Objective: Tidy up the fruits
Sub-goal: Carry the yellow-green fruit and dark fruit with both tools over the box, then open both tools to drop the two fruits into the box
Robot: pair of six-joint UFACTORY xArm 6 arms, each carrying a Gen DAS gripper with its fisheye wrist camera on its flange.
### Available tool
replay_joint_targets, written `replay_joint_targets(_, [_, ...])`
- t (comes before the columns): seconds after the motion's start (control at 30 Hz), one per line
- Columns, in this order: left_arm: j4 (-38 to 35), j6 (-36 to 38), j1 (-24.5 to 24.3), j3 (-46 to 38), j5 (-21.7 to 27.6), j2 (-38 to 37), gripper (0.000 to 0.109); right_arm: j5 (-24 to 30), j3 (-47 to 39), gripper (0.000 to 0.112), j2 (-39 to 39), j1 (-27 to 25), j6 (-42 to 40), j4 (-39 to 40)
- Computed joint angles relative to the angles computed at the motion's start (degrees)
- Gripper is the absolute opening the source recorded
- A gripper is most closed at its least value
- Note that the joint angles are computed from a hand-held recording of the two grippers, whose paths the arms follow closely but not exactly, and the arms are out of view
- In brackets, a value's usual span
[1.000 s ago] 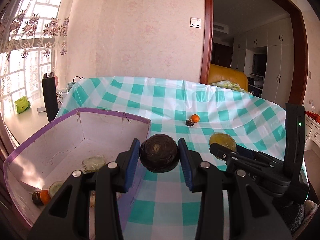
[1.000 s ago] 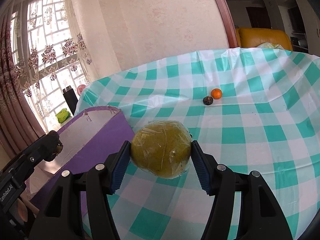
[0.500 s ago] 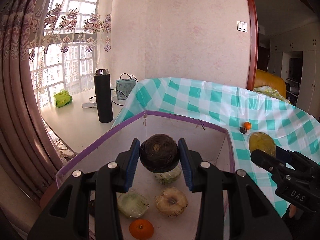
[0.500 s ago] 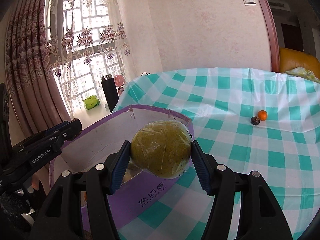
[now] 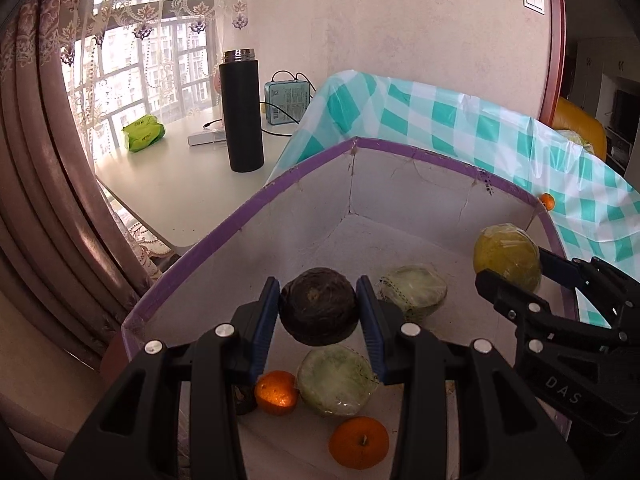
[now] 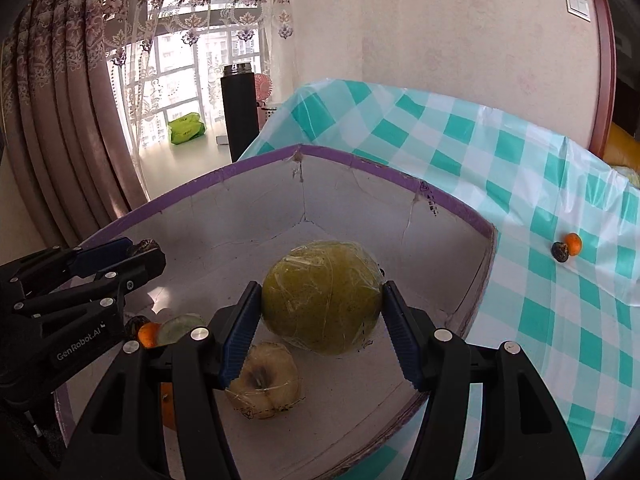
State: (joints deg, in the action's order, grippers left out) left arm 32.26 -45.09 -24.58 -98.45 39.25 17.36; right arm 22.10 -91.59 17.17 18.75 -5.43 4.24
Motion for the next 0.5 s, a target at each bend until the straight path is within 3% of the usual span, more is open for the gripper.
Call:
replay_joint_targets(0.07, [-3.3, 4.4, -0.2, -4.1, 4.0, 2.5, 0.040, -0.4, 0.0, 0.060, 0.5, 0.3, 3.4, -7.8])
replay_joint_targets(0.17, [-11.8, 17.7, -0.6, -18.2, 17.7, 11.1, 0.041, 7.7, -6.0, 0.060, 3.6, 1.0, 5.3, -12.7])
replay_joint_targets(0.2, [-14.3, 20.2, -0.3, -20.8, 19.9, 12.7, 0.041, 10.2, -8.0, 0.060, 4.7, 1.3, 5.4, -14.5])
replay_joint_targets(0.33, [-20.6, 24.7, 1.0, -25.2, 23.8, 15.4, 0.041, 19.9, -14.9, 0.060, 8.0, 2.1, 3.8, -17.5])
replay_joint_targets(0.4, [-21.6, 24.5, 1.3, -26.1, 24.9, 15.9, 0.043, 22.1, -15.9, 0.060, 8.5, 2.3, 3.3, -18.7])
replay_joint_targets(0.43, [-21.8, 24.5, 1.3, -25.6, 24.6, 15.6, 0.045, 22.5, -15.9, 0.060, 8.5, 2.3, 3.5, -19.0])
replay_joint_targets(0.5, [-21.7, 23.7, 1.4, -25.0, 24.2, 15.1, 0.060, 22.5, -15.6, 0.066, 8.3, 2.3, 3.3, -19.1])
